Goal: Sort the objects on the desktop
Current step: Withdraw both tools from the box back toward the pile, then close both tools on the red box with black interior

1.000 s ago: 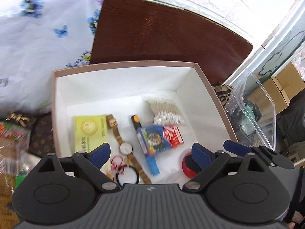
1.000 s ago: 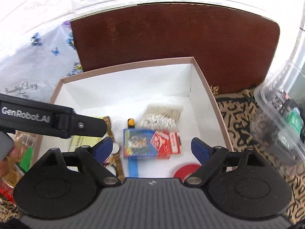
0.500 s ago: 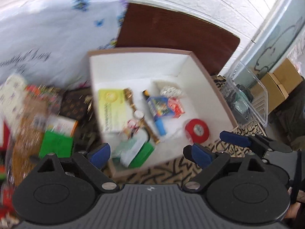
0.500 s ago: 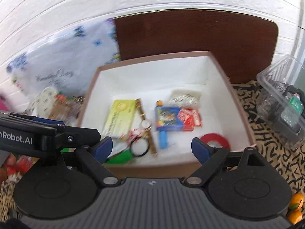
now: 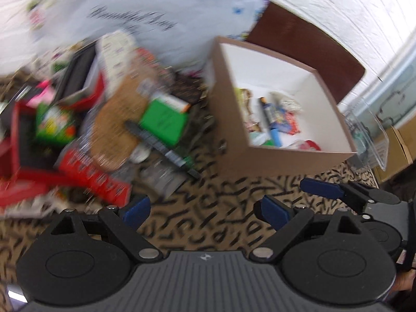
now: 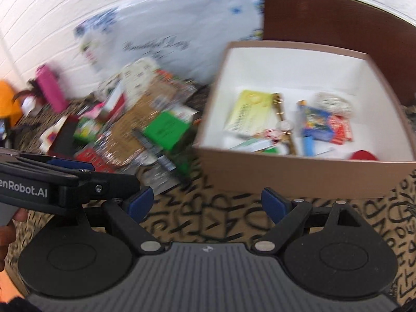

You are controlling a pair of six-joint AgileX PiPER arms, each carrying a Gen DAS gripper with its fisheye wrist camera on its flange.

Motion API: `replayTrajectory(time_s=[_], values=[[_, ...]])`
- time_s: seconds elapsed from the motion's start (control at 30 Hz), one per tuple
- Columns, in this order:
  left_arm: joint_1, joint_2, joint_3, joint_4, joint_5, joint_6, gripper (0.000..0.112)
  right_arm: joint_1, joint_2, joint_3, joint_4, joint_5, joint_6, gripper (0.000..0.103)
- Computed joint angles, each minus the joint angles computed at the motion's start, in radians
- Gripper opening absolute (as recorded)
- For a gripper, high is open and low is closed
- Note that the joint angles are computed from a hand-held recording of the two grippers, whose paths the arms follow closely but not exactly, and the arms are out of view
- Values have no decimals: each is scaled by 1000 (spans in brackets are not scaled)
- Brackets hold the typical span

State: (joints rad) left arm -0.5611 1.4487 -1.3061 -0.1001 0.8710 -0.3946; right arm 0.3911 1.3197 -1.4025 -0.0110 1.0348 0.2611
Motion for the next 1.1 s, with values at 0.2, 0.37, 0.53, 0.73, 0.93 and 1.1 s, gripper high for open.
replayTrajectory(time_s=[0.2, 0.37, 0.53, 0.73, 0.93, 1.1], values=[[86, -129, 153, -13, -6, -24, 94, 114, 23, 2, 3, -13, 3, 88], [164, -207, 204, -6, -8, -22, 94, 168, 56, -11, 26, -23, -9, 88], [287, -238, 204, -40, -9, 47, 94, 216, 99, -41, 59, -47, -49, 88], [428, -218, 180, -102, -15, 149, 92, 262, 169, -107, 106, -106, -145, 87], [534, -153, 150, -212, -20, 276, 81, 286, 285, -243, 143, -136, -228, 86], [595, -92, 125, -292, -14, 358, 72, 308, 420, -412, 149, -101, -253, 80]])
